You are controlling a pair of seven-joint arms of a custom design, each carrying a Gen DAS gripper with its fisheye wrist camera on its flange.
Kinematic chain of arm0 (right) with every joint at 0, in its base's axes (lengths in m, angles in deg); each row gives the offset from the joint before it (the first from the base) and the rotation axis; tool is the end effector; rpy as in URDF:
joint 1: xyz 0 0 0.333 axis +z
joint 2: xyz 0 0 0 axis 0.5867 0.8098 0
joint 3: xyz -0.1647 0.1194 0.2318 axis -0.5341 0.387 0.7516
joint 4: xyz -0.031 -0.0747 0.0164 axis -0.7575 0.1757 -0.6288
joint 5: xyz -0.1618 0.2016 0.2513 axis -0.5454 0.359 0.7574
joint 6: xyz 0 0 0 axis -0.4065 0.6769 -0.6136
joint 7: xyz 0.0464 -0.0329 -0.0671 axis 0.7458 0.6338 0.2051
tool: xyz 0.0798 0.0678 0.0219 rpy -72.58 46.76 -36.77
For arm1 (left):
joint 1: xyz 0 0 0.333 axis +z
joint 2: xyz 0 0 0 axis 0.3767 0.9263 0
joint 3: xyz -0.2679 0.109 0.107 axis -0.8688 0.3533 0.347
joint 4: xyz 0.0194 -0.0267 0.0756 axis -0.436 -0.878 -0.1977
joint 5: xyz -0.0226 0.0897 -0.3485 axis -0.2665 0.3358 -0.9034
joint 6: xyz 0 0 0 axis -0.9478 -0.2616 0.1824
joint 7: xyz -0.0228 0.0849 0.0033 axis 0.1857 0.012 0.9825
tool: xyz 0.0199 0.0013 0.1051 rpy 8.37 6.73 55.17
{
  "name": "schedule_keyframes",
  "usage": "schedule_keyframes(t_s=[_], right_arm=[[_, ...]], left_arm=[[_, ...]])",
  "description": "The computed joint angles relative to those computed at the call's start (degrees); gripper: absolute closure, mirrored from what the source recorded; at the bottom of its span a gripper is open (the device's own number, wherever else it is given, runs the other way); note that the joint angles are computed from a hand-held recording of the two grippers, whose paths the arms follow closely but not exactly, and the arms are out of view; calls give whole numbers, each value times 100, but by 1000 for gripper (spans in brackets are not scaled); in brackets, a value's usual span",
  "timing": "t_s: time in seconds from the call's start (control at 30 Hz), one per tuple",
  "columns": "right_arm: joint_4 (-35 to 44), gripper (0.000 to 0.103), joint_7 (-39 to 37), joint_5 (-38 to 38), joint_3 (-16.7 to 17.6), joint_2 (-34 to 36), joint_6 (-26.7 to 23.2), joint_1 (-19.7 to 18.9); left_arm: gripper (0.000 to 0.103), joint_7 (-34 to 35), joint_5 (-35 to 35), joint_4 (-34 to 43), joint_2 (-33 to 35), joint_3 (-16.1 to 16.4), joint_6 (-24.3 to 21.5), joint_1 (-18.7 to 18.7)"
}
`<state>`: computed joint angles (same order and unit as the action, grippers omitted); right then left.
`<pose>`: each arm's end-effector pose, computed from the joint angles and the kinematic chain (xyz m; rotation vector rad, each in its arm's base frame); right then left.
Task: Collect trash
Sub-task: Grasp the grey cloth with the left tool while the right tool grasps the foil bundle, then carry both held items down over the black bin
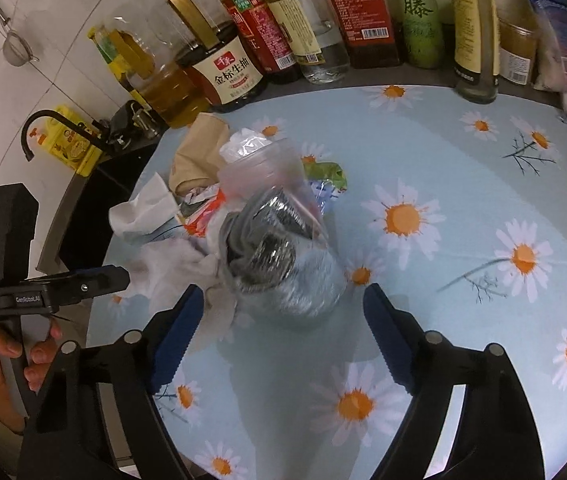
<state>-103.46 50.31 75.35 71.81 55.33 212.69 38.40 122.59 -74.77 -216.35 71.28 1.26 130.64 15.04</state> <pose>0.6012 0.0452 0.4209 -2.1436 1.4140 0.2248 0.5100 -0.1546 0.4081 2.4309 -1.7795 0.6812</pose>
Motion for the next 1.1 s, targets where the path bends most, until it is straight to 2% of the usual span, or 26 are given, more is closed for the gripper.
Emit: schedule_keyframes(t_s=[0.1,0.17,0.4,0.57,0.8,1.1], right_arm=[[125,30,32,-7,4,129,-42,-7],[228,37,17,20,18,217,-168,-36],[327,46,-140,111,54,309,-218,-65],[318,52,-201,175,38,273,-254,-108],[161,55,-291,229,10,104,-150,-131],[-325,56,-375,217,-59,-420,102,-101]], left_arm=[[19,146,-347,84,159,-27,-11,43],[25,82,-334,148,254,-51,-37,72],[34,18,-453,222,393,-149,-94,214],[52,-46,-396,208,371,-189,-27,218],[70,-119,-370,87,219,-202,213,149],[72,-404,-210,-504,-442,4,690,-124]])
